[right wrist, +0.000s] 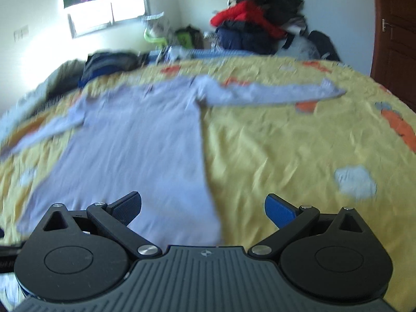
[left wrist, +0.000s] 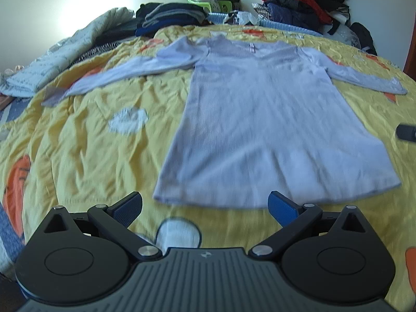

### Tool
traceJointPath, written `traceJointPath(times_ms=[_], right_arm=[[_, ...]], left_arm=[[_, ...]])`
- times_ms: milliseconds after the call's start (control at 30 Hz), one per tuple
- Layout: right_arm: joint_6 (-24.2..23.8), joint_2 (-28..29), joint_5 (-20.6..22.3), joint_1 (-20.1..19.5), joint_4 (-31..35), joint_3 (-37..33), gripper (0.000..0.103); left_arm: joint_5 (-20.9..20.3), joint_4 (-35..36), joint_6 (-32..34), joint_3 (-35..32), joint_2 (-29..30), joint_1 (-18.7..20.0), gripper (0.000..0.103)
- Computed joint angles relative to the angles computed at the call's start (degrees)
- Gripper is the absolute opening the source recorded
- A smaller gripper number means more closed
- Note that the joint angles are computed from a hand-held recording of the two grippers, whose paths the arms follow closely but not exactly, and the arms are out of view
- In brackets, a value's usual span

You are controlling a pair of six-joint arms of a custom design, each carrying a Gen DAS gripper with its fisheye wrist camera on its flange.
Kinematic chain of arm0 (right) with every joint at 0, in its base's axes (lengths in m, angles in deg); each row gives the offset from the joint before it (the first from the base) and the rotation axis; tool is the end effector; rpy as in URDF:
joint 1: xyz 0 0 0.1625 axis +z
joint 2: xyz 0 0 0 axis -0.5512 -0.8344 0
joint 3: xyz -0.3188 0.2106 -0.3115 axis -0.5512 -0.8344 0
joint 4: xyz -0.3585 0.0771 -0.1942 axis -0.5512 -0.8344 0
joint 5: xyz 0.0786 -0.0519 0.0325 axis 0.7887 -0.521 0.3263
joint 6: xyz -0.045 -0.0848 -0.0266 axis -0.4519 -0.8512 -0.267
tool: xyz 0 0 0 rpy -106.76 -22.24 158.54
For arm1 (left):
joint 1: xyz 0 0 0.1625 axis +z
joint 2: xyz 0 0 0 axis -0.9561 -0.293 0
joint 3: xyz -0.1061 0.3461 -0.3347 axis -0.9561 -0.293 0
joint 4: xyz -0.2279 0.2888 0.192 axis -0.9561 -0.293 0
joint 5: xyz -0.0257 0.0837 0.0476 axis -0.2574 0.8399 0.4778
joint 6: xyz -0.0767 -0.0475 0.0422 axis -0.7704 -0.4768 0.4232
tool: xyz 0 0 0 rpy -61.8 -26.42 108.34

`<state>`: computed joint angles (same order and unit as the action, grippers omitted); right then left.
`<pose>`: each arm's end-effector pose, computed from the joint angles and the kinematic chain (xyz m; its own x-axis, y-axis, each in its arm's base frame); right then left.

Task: Fold small clothes
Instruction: 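Lower the right gripper to the top's hem and close on it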

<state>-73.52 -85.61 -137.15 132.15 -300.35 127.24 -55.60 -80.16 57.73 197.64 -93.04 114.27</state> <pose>0.1707 -0.5711 0.1903 -0.7865 0.0520 0.6154 -0.4763 0.5832 -0.6580 -0.2416 -0.5083 0.1239 -0.6727 -0.0706 -0.7366 0.4778 0.7186 -0.5053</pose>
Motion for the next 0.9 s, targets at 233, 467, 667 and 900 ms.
traceJointPath(times_ms=[233,467,667,900], right_arm=[[12.09,-6.48,11.63,-9.38,13.04,-11.18,0.096],[33.99,-6.85,23.98,-19.86,25.43,-27.48,0.073],[44.69,-2.12,28.60,-25.01,32.33,-41.10,0.071],[49.75,3.87,29.86,-27.27,41.10,-54.66,0.054]], left_arm=[[-1.95,-2.69,4.62,-6.26,2.31,2.41,0.103],[-2.62,-2.54,7.47,-12.14,5.61,4.18,0.103],[-3.33,0.42,7.68,-15.77,7.60,4.80,0.103],[-3.34,5.61,6.46,-19.98,9.48,5.40,0.103]])
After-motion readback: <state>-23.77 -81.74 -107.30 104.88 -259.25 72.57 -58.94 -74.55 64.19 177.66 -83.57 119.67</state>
